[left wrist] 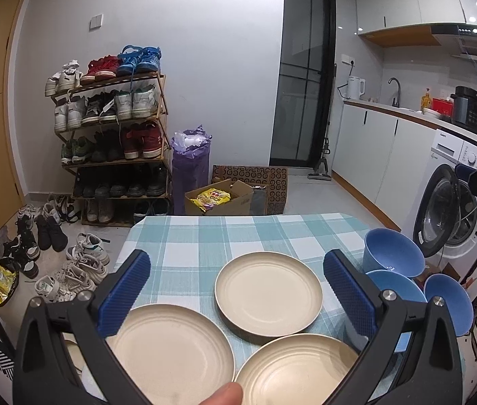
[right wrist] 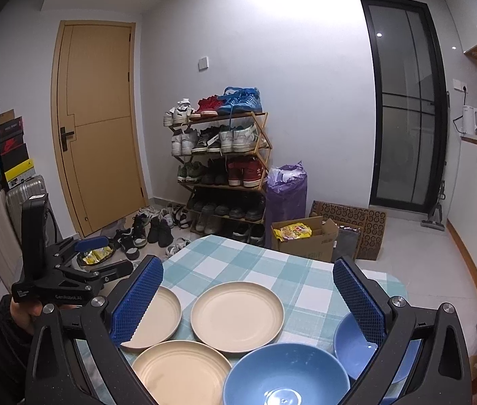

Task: Organize plates and bowls
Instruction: 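Move both tools forward and down toward the rim of a cream plate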

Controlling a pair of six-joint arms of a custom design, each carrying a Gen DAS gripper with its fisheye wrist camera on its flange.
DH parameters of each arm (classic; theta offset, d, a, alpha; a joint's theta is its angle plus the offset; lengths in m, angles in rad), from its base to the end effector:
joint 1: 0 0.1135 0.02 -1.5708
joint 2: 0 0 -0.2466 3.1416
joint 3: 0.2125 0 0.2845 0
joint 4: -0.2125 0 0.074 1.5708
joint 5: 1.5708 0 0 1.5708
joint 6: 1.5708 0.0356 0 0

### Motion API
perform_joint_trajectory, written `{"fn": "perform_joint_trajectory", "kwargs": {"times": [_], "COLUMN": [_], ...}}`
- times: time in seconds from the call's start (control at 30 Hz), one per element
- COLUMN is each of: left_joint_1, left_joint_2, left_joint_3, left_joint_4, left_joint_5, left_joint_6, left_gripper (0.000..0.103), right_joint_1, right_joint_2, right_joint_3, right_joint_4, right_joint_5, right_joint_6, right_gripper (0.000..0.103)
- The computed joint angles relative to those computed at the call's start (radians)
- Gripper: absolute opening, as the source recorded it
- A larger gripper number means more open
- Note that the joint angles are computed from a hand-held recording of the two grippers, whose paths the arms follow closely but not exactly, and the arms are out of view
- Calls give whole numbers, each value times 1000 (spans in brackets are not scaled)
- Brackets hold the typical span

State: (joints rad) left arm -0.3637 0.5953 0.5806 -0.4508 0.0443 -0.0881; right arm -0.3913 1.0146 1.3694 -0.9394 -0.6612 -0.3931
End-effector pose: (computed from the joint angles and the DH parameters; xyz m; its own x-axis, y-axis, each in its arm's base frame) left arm 0.1795 -0.0700 0.2585 -0.4524 0.0782 -0.8884 0.3539 0.9301 -0.0984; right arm 0.2070 -0.0617 0.4195 -0.4052 -0.1599 -0.9001 -0.3546 0.9350 -0.0064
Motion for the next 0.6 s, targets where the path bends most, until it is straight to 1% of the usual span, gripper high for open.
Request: {"fn": "perform_joint_trajectory", "kwargs": {"times": [0.13, 0.3, 0.47, 0.6], "left_joint_1": [22, 23, 12, 13], "left_joint_2": [85, 154, 223, 275], "left_joint_3": [22, 31, 44, 62], "left_joint_4": [43, 76, 107, 121], "left_joint_5": [18, 0, -14, -6], "left_joint_6": [-2, -5, 5, 3], "left_gripper": [103, 103, 103, 103], "right_joint_1": [54, 103, 131, 149], "right_joint_2": [67, 134, 201, 261], "right_joint_3": [37, 56, 71, 95], "right_joint_4": [19, 36, 54, 63], "right_joint_5": [63, 124, 165, 193], "right_joint_6": [16, 25, 41, 52], "right_gripper": [103, 103, 103, 103]}}
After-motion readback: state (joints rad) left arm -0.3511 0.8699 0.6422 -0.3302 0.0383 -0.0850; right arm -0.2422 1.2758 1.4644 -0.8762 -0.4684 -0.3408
